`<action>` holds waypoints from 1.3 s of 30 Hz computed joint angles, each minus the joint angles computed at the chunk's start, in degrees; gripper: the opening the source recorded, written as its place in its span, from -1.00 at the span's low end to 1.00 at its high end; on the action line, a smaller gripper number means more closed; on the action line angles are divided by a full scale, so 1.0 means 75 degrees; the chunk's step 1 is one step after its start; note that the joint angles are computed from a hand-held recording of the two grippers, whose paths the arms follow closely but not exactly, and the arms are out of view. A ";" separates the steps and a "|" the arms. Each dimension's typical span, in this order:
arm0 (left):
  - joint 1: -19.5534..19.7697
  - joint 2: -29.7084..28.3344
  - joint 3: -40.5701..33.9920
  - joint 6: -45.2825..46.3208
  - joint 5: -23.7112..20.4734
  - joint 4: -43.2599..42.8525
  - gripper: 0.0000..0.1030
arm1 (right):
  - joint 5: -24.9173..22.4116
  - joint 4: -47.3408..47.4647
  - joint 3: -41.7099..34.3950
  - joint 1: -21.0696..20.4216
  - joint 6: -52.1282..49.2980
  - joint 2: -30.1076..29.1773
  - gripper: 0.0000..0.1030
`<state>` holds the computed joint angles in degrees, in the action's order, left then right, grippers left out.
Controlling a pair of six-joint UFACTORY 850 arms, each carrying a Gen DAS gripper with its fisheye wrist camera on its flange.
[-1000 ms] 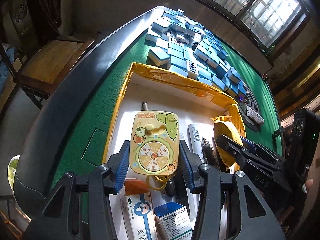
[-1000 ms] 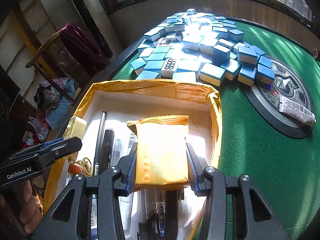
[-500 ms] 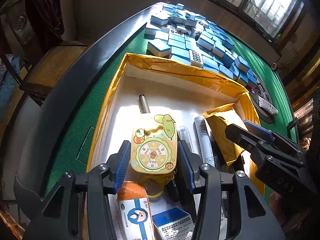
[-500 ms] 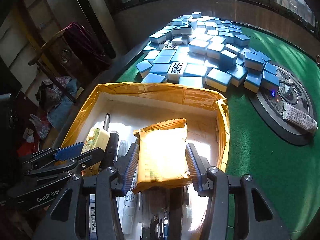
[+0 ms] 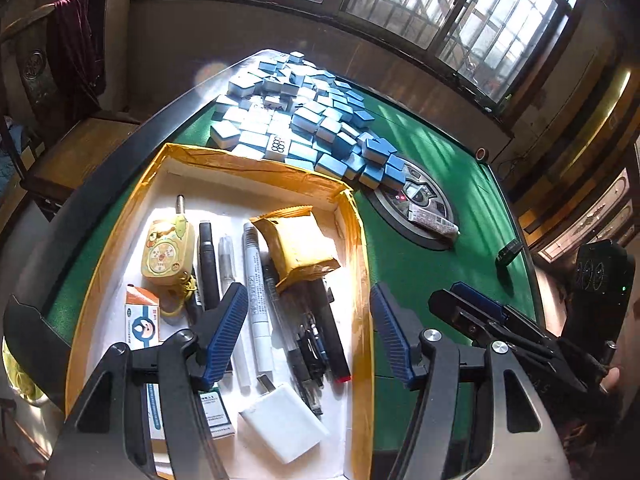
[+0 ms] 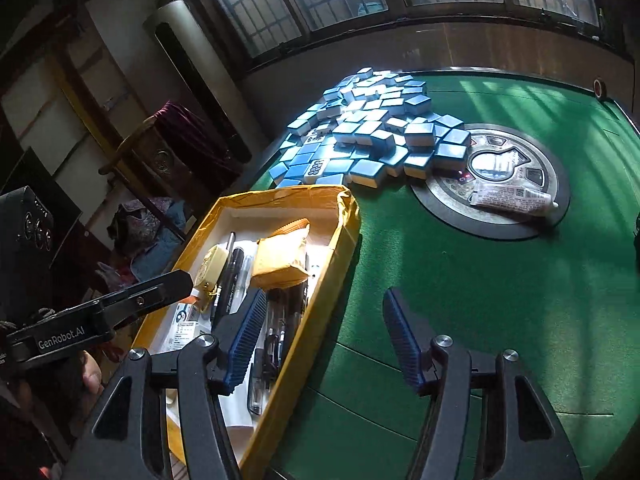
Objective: Organize objects
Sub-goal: 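Open both tools to release the keychain toy and packet in the tray, then reach and grasp the black tape measure on the table with the right tool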
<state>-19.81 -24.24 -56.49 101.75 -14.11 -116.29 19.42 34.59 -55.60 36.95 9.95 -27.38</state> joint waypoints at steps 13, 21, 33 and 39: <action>-0.1483 -0.0209 -0.0267 -0.2130 0.0518 0.1747 0.21 | -0.0123 0.2152 0.1887 -0.1259 -0.0090 0.1188 0.08; -0.1630 -0.0390 -0.0329 -0.3148 0.0482 0.2684 0.21 | -0.0157 0.4990 0.1643 -0.2052 -0.2534 0.0942 0.08; -0.1250 -0.0709 -0.0384 -0.3389 -0.0355 0.2872 0.21 | 0.0160 0.7621 0.1551 -0.3084 -0.4707 0.1133 0.08; -0.1098 -0.0772 -0.0416 -0.3385 -0.0494 0.2877 0.21 | 0.1240 1.0149 0.0537 -0.3275 -0.7084 0.0350 0.08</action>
<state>-28.04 -30.03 -59.61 76.36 -17.81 -94.71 28.72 110.71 -51.57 12.39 -43.18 -24.76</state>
